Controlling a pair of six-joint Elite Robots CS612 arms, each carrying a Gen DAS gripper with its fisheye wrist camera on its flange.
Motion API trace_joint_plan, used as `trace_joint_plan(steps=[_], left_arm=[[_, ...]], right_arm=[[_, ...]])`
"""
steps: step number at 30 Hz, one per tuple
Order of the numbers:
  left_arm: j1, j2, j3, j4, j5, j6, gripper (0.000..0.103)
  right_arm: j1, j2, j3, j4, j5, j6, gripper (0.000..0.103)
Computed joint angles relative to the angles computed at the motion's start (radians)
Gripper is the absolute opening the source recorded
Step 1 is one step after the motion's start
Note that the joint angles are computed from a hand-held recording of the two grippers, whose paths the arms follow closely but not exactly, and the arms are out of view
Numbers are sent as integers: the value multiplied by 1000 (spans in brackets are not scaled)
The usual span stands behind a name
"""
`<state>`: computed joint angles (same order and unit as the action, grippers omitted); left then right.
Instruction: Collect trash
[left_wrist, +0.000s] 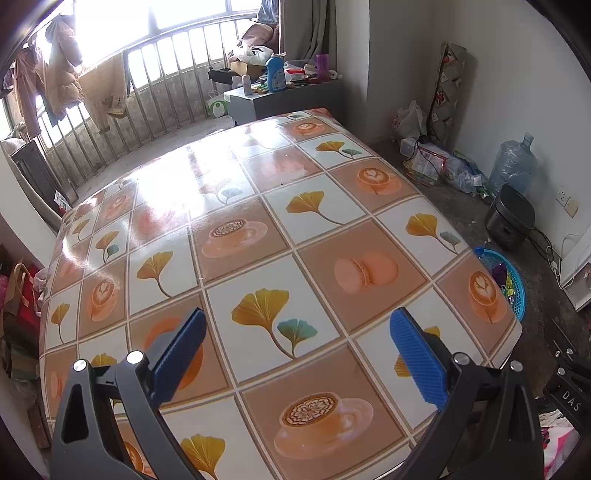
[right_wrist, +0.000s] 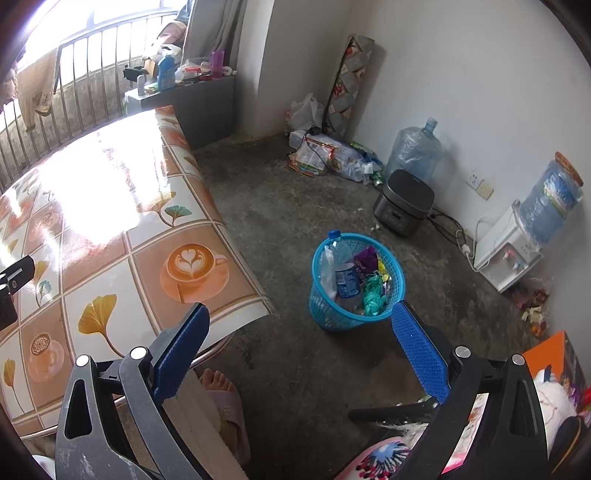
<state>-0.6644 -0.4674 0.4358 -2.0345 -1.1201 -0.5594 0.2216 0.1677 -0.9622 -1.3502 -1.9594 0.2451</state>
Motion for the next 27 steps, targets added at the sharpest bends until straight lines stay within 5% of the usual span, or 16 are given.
trace_joint_plan(steps=[27], left_arm=[[5, -5, 9, 3, -28, -11, 97]], right_arm=[[5, -3, 7, -9, -3, -7, 95]])
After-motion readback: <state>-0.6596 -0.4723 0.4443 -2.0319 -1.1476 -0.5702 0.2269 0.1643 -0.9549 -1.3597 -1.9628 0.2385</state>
